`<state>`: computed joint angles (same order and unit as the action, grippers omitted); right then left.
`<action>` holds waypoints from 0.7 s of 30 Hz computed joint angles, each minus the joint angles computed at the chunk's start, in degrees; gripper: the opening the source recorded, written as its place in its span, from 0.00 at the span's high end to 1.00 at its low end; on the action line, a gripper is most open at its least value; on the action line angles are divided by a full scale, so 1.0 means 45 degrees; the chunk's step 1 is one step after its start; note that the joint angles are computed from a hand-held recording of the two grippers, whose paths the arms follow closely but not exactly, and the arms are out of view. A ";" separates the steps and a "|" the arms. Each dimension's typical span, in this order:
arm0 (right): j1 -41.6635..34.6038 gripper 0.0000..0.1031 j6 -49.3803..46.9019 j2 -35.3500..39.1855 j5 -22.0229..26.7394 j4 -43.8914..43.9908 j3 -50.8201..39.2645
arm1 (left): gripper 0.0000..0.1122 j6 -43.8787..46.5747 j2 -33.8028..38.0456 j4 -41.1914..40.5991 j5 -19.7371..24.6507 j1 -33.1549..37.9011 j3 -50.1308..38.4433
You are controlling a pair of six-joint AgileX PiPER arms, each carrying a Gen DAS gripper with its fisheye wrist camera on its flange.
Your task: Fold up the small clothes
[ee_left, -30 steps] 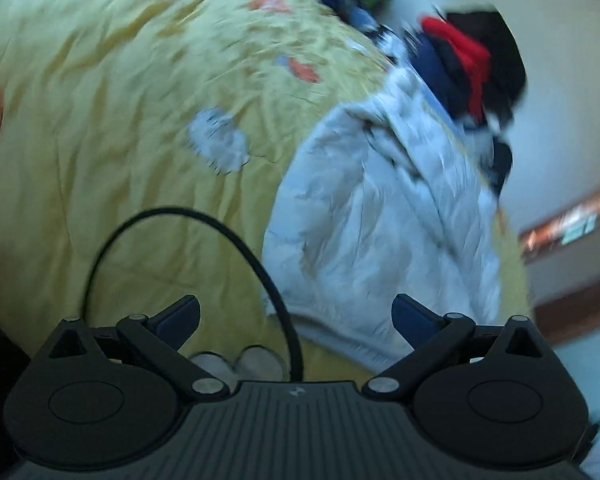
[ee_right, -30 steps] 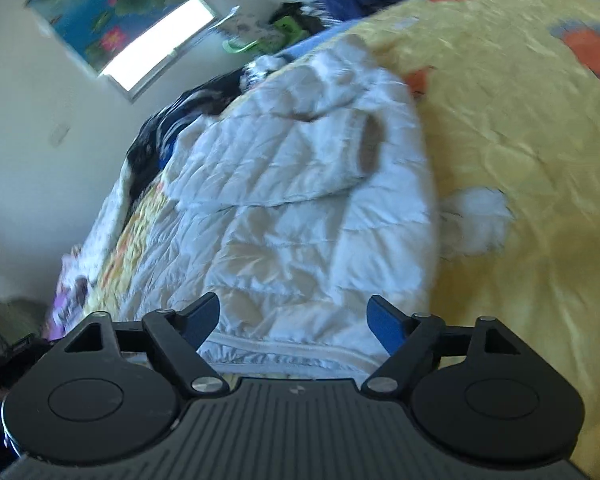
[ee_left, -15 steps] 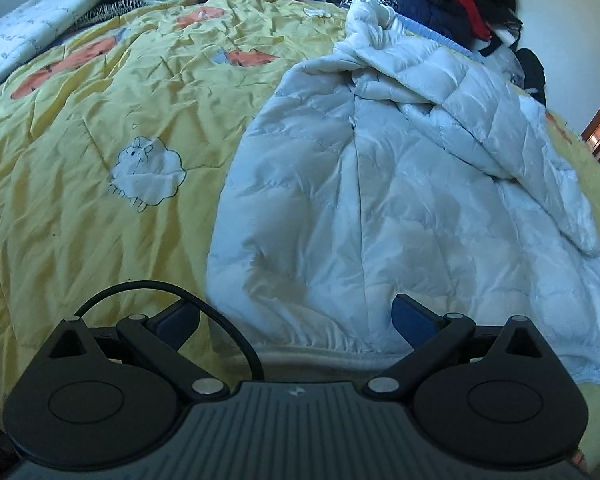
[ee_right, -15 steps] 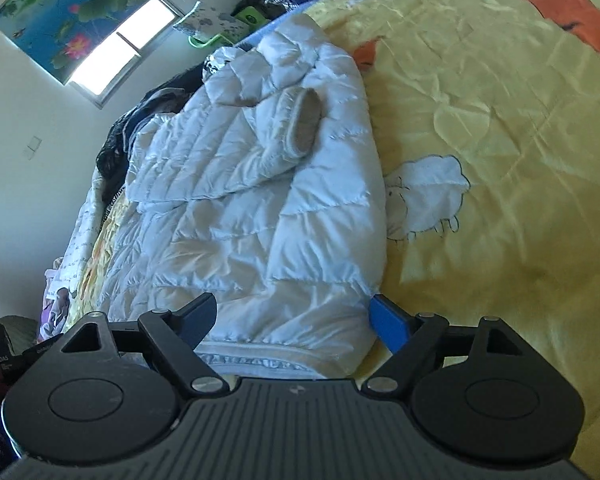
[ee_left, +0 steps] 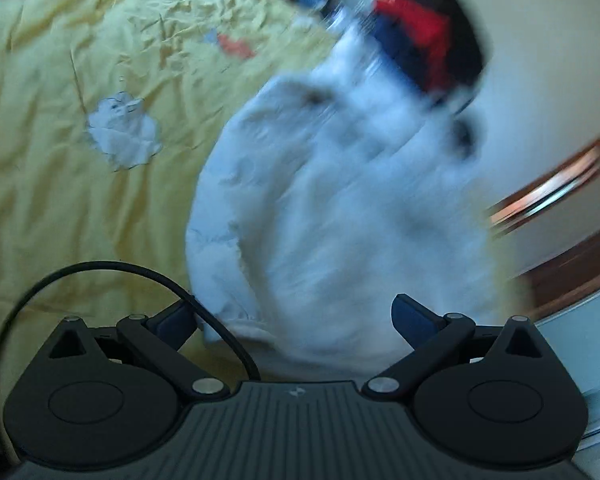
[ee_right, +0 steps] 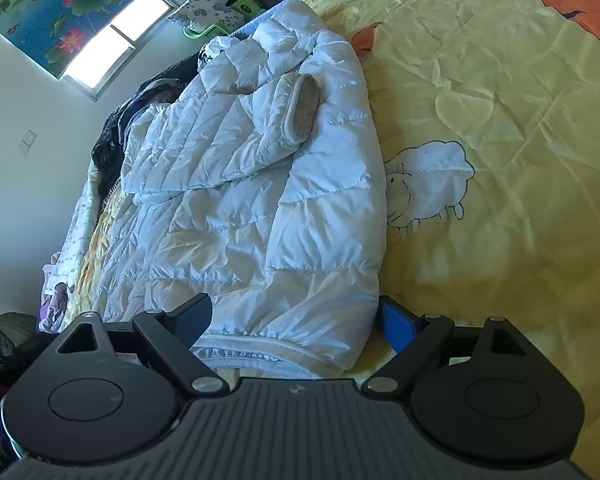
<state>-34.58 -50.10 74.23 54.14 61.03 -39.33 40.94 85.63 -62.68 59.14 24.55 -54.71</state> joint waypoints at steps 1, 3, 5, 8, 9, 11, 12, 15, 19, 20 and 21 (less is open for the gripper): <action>-0.0045 0.13 0.0042 -0.0041 0.0041 -0.0028 -0.0008 | 0.08 0.0384 0.0219 -0.0764 0.1033 0.0928 -0.0123; -0.0152 0.13 0.0044 -0.0076 0.0107 -0.0019 -0.0019 | 0.08 0.0400 0.0238 -0.1542 0.1753 0.2241 -0.0307; -0.0187 0.13 0.0034 -0.0113 0.0127 0.0035 -0.0005 | 0.08 -0.0223 0.0294 -0.1503 0.1746 0.3068 -0.0820; -0.0126 0.13 -0.0005 -0.0197 0.0051 0.0131 0.0086 | 0.08 -0.1265 0.0516 -0.1547 0.1801 0.3825 -0.1171; -0.0141 0.13 0.0013 -0.0167 0.0079 0.0119 0.0066 | 0.08 -0.1465 0.0562 -0.1546 0.1813 0.3834 -0.1149; -0.0112 0.13 0.0067 -0.0123 0.0042 0.0072 0.0070 | 0.08 -0.1632 0.0634 -0.1289 0.1696 0.3456 -0.0954; -0.0121 0.13 0.0106 -0.0116 0.0004 0.0014 0.0093 | 0.08 -0.1698 0.0677 -0.1110 0.1450 0.3081 -0.0834; -0.0120 0.13 0.0292 -0.0076 -0.0066 -0.0173 0.0004 | 0.08 -0.1848 0.0849 -0.0448 0.0556 0.1627 -0.0472; -0.0168 0.13 0.0431 -0.0103 -0.0077 -0.0237 -0.0139 | 0.08 -0.2070 0.1228 0.0596 -0.0755 -0.0043 -0.0243; -0.0164 0.13 0.0475 -0.0083 -0.0096 -0.0237 -0.0161 | 0.08 -0.2120 0.1303 0.0835 -0.0967 -0.0288 -0.0221; -0.0207 0.13 0.0494 0.0052 -0.0054 -0.0191 -0.0241 | 0.08 -0.1823 0.1190 0.0774 -0.1235 -0.0451 -0.0035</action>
